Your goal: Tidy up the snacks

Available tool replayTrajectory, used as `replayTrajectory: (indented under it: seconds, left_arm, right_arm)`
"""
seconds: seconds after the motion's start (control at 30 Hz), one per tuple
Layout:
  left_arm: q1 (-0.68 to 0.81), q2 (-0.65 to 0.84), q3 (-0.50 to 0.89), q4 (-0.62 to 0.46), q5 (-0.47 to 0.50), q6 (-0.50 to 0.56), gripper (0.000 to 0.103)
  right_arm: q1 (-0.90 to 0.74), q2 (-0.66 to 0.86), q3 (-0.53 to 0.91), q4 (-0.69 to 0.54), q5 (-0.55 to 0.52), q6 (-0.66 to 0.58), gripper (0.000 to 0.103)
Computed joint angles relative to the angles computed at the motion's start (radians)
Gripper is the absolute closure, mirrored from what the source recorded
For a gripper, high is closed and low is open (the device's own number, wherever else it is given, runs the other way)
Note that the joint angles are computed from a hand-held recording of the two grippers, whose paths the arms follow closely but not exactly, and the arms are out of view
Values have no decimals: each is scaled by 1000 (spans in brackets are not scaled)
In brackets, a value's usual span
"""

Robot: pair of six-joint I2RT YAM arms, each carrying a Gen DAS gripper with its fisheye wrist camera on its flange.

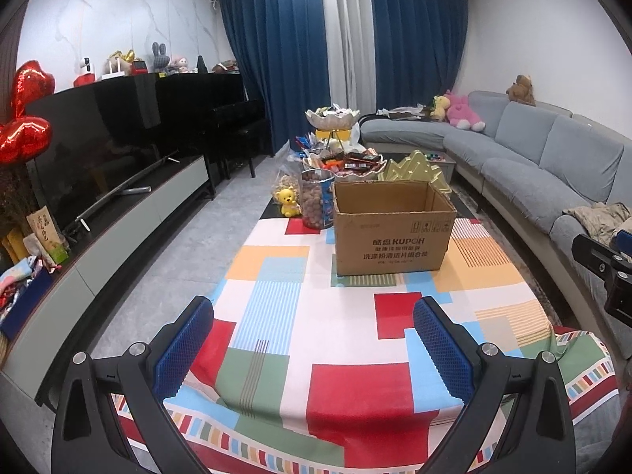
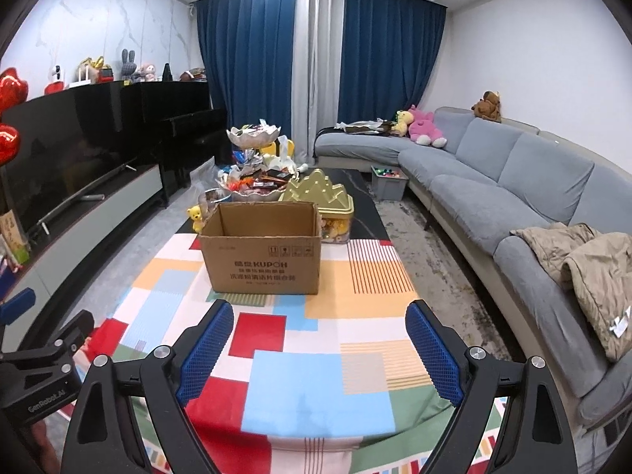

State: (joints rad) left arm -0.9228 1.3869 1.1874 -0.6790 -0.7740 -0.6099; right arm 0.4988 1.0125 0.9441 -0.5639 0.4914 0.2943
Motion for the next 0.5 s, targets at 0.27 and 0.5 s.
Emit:
replayTrajectory:
  seconds: [0.27,0.5]
  left_arm:
    - [-25,-21,-3,-19,-40,-26,0]
    - [-25,-32,-14,-6,-44,-18,0]
  right_arm:
    - [12,-13,5,-18,17,11,13]
    - [19,-18,14,-34,26,19,13]
